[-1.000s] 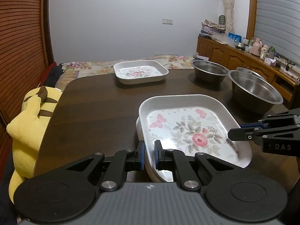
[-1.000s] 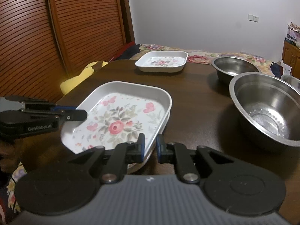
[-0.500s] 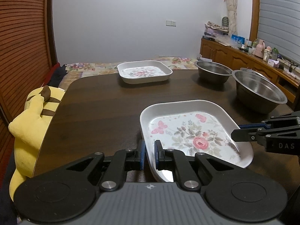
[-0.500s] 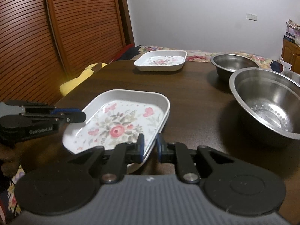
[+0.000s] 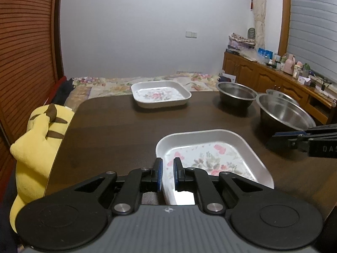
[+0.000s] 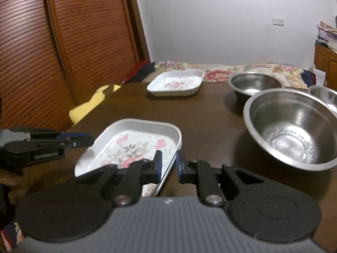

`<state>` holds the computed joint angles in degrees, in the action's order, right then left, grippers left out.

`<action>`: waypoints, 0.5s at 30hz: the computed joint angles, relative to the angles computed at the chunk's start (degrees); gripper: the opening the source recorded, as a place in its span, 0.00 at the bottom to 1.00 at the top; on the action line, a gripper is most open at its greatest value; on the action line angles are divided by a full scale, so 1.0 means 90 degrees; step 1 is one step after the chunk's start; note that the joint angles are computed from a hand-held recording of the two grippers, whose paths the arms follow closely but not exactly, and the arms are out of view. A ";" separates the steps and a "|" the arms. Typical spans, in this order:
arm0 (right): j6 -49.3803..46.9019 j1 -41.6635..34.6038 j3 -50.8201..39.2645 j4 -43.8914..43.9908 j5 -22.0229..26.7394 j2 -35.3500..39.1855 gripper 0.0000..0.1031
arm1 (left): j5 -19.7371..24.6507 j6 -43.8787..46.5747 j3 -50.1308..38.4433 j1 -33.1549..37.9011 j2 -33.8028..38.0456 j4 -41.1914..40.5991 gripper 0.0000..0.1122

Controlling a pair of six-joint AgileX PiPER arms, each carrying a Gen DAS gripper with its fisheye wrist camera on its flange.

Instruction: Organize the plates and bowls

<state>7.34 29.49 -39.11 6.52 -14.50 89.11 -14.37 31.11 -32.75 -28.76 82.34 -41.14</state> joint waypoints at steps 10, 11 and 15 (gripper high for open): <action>0.0471 -0.0229 -0.0042 -0.0607 0.0098 -0.0353 0.16 | 0.0330 0.1156 -0.0535 -0.0024 -0.0023 -0.0884 0.10; 0.0522 -0.0272 -0.0072 -0.0709 0.0127 -0.0379 0.16 | 0.0388 0.1316 -0.0626 -0.0007 -0.0001 -0.1008 0.10; 0.1117 -0.0434 -0.0382 -0.1548 0.0346 -0.0356 0.16 | 0.0640 0.2263 -0.1073 0.0170 0.0143 -0.1728 0.10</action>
<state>17.39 25.59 -42.55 -7.41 -11.38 85.90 -8.61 51.48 -42.41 -27.23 83.63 -56.69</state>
